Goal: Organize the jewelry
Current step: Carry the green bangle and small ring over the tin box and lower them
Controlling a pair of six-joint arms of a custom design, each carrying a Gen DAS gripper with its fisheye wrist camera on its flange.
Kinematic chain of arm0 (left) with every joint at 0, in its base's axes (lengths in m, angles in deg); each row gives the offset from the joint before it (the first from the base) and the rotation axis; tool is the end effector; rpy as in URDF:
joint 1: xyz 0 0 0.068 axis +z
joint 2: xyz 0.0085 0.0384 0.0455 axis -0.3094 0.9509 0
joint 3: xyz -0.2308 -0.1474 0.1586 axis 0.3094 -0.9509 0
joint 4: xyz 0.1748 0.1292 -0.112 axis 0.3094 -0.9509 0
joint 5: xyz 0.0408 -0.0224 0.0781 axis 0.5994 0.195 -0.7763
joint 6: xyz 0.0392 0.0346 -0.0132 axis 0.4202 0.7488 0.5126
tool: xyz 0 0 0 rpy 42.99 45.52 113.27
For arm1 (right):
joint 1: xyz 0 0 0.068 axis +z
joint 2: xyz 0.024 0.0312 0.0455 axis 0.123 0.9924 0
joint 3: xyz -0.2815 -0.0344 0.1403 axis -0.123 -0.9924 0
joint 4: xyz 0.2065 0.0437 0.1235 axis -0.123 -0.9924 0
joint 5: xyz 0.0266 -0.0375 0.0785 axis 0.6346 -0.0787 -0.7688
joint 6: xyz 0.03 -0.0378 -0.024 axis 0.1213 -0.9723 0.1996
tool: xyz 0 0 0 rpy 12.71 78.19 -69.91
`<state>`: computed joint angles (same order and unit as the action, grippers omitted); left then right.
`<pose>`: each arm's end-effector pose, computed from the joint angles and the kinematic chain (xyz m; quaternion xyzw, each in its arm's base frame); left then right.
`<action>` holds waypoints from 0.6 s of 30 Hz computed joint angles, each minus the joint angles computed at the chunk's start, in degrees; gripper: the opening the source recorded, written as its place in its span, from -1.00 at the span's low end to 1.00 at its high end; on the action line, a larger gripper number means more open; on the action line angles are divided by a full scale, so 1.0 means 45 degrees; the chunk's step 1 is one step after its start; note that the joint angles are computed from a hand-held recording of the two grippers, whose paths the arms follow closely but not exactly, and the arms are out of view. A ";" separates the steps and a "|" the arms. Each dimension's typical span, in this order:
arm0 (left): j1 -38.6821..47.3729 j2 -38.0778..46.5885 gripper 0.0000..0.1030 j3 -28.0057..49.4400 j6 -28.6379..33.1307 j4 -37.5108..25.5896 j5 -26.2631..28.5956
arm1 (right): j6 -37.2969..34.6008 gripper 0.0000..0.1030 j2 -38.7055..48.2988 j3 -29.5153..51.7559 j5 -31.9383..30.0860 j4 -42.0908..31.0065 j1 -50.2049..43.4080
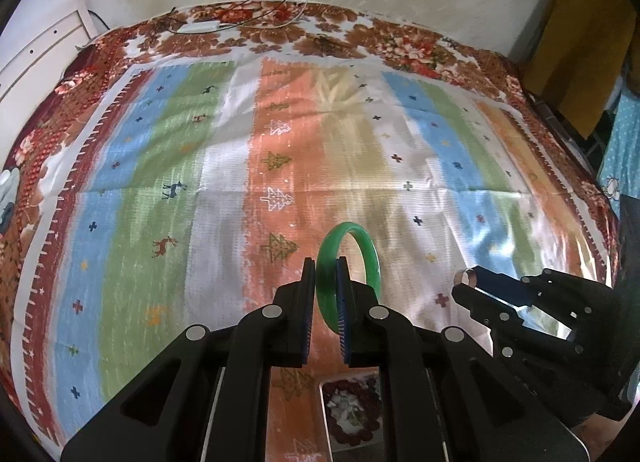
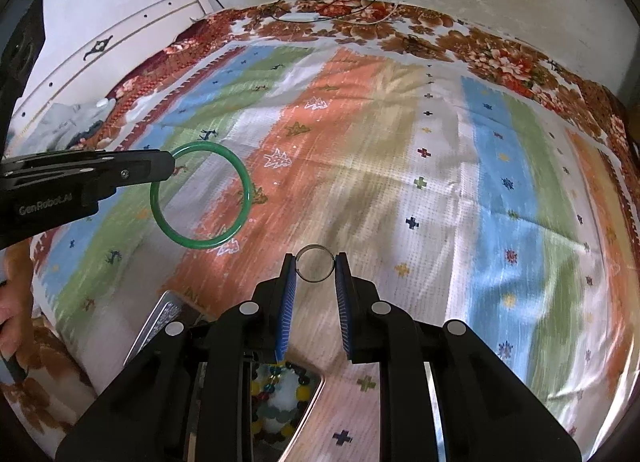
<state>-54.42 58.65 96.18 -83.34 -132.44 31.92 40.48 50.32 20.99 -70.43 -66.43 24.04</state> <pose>0.2515 -0.1825 0.3686 0.0918 0.9510 -0.1218 0.2689 0.2375 0.0716 0.3339 -0.0979 0.9512 0.0439 0.2892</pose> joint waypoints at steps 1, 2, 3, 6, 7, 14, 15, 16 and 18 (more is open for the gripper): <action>-0.0088 -0.0111 -0.81 -0.0080 -0.0063 0.0016 -0.0010 | 0.0034 -0.61 -0.0126 -0.0079 -0.0005 -0.0020 0.0015; -0.0162 -0.0235 -0.81 -0.0180 -0.0109 0.0042 -0.0006 | 0.0051 -0.61 -0.0237 -0.0144 -0.0011 -0.0050 0.0021; -0.0289 -0.0410 -0.81 -0.0310 -0.0187 0.0068 -0.0027 | 0.0036 -0.61 -0.0304 -0.0177 -0.0034 -0.0078 -0.0001; -0.0591 -0.0782 -0.81 -0.0591 -0.0401 0.0112 -0.0134 | 0.0125 -0.61 -0.0640 -0.0417 -0.0026 -0.0145 0.0042; -0.0724 -0.0937 -0.81 -0.0713 -0.0497 0.0129 -0.0186 | 0.0157 -0.61 -0.0755 -0.0494 -0.0038 -0.0173 0.0054; -0.1658 -0.1868 -0.81 -0.1536 -0.1157 0.0156 -0.0687 | 0.0483 -0.61 -0.1635 -0.0975 0.0103 -0.0461 0.0572; -0.1793 -0.1981 -0.81 -0.1641 -0.1267 0.0156 -0.0761 | 0.0518 -0.61 -0.1692 -0.1031 0.0139 -0.0451 0.0644; -0.1906 -0.2077 -0.81 -0.1728 -0.1370 0.0150 -0.0806 | 0.0576 -0.61 -0.1797 -0.1102 0.0207 -0.0486 0.0748; -0.2070 -0.2277 -0.81 -0.1901 -0.1580 0.0148 -0.0870 | 0.0622 -0.61 -0.2028 -0.1294 0.0470 -0.0587 0.1018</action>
<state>-63.74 48.40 87.62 -90.45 -131.78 28.00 43.28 41.20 15.17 -68.32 -69.07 28.62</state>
